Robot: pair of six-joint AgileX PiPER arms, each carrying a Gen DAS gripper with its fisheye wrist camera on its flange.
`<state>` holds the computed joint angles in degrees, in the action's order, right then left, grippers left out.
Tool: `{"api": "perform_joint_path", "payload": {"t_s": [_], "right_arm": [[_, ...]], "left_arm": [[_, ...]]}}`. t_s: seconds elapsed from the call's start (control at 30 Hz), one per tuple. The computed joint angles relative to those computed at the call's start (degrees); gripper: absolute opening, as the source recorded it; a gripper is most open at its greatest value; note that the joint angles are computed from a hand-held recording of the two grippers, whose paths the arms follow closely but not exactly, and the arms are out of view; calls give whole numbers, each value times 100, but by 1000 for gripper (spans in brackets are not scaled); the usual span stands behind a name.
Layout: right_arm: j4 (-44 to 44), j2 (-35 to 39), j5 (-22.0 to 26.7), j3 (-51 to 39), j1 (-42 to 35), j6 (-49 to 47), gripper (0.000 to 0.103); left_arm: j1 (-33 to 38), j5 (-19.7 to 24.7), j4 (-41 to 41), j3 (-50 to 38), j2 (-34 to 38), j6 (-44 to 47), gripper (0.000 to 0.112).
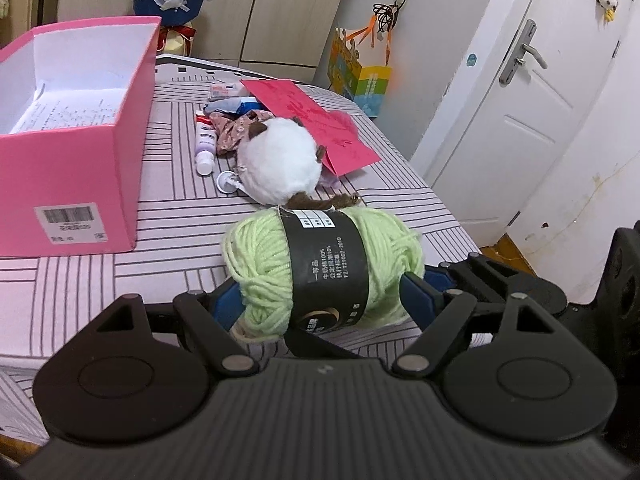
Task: Organize soft objects
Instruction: 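Lift the green yarn skein with the left tool toward the pink box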
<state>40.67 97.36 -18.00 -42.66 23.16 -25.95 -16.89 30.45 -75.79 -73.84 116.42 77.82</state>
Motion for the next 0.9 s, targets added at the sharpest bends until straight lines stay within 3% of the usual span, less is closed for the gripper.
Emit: {"api": "perform_joint_path", "payload": {"t_s": [0.63, 0.8, 0.9], "right_arm": [[1510, -235, 239, -146, 490, -1368, 88], [2343, -307, 415, -322, 640, -2246, 88], [3408, -325, 466, -535, 806, -3352, 88]], "left_arm": [[293, 83, 213, 595, -501, -73, 80], [406, 7, 439, 865, -856, -141, 80], [508, -49, 607, 1040, -1138, -257, 80]]}}
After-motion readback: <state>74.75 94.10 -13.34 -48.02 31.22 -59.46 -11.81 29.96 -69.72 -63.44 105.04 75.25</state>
